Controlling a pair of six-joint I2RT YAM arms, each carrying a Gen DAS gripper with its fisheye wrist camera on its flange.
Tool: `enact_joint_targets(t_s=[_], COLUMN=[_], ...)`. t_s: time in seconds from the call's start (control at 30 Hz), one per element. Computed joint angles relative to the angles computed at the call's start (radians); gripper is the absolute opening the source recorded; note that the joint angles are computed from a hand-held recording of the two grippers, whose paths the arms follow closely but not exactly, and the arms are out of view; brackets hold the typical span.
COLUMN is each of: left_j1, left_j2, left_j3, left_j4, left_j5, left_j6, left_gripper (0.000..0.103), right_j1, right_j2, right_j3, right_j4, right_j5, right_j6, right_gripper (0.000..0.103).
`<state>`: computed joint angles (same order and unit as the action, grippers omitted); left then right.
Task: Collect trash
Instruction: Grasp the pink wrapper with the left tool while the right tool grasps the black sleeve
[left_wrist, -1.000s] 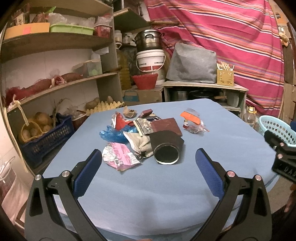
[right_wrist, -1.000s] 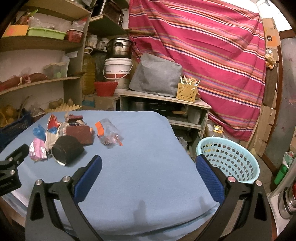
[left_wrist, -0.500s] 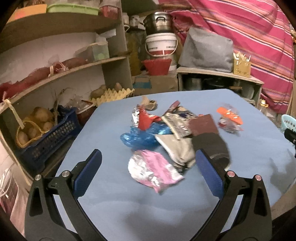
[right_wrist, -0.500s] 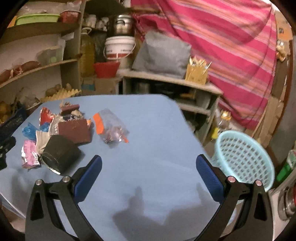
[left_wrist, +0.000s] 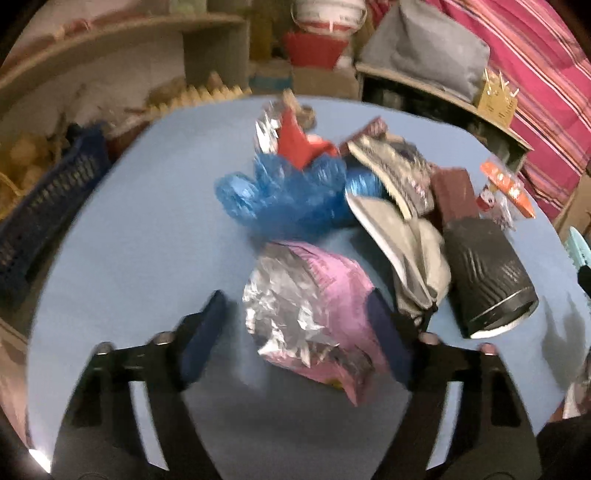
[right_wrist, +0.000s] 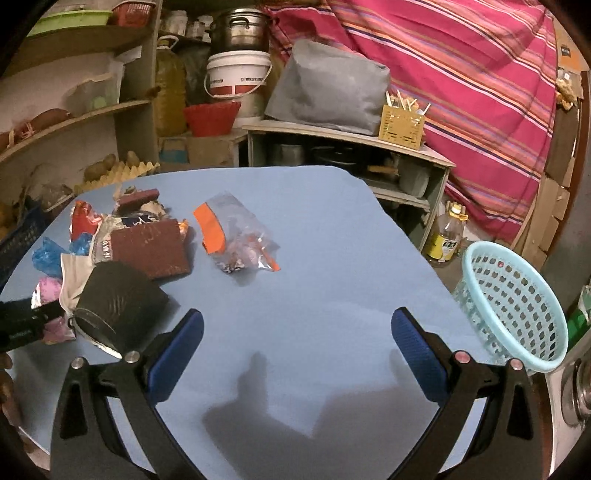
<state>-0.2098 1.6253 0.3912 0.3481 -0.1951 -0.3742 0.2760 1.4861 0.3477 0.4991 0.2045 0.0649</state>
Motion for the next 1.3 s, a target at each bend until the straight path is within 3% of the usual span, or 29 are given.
enact_joint_targets(t_s=[0.07, 0.2, 0.3, 0.33, 0.63, 0.83, 1.07, 1.1, 1.17, 1.3], left_j1=[0.0, -0.02, -0.016, -0.018, -0.008, 0.013, 0.063, 0.076, 0.095, 0.104], left_j2=[0.005, 0.004, -0.01, -0.02, -0.2, -0.39, -0.464, -0.468, -0.474, -0.485], left_j3=[-0.004, -0.008, -0.014, -0.018, -0.099, -0.167, -0.204, -0.206, -0.205, -0.208], left_j4=[0.011, 0.013, 0.015, 0.012, -0.028, -0.08, -0.063, -0.062, -0.063, -0.066], left_j5=[0.016, 0.019, 0.04, 0.033, 0.022, -0.038, -0.038, -0.03, -0.025, -0.031], left_j6=[0.01, 0.031, 0.042, 0.043, 0.059, 0.084, 0.094, 0.098, 0.092, 0.08], left_gripper=[0.062, 0.031, 0.019, 0.002, 0.0, 0.0, 0.0, 0.0, 0.0, 0.0], right_j1=[0.024, 0.078, 0.104, 0.117, 0.29, 0.383, 0.411, 0.408, 0.401, 0.398], right_j2=[0.009, 0.036, 0.038, 0.036, -0.013, 0.179, 0.271, 0.282, 0.308, 0.312], right_j3=[0.003, 0.017, 0.018, 0.014, 0.016, 0.165, 0.232, 0.249, 0.279, 0.278], right_j4=[0.008, 0.01, 0.006, 0.01, 0.015, -0.055, -0.064, -0.083, -0.112, -0.111], right_j5=[0.023, 0.056, 0.052, 0.058, 0.107, 0.165, 0.147, 0.136, 0.103, 0.084], right_j6=[0.002, 0.025, 0.056, 0.065, 0.148, 0.186, 0.218, 0.219, 0.22, 0.192], right_gripper=[0.099, 0.099, 0.099, 0.099, 0.099, 0.099, 0.098, 0.097, 0.075, 0.074])
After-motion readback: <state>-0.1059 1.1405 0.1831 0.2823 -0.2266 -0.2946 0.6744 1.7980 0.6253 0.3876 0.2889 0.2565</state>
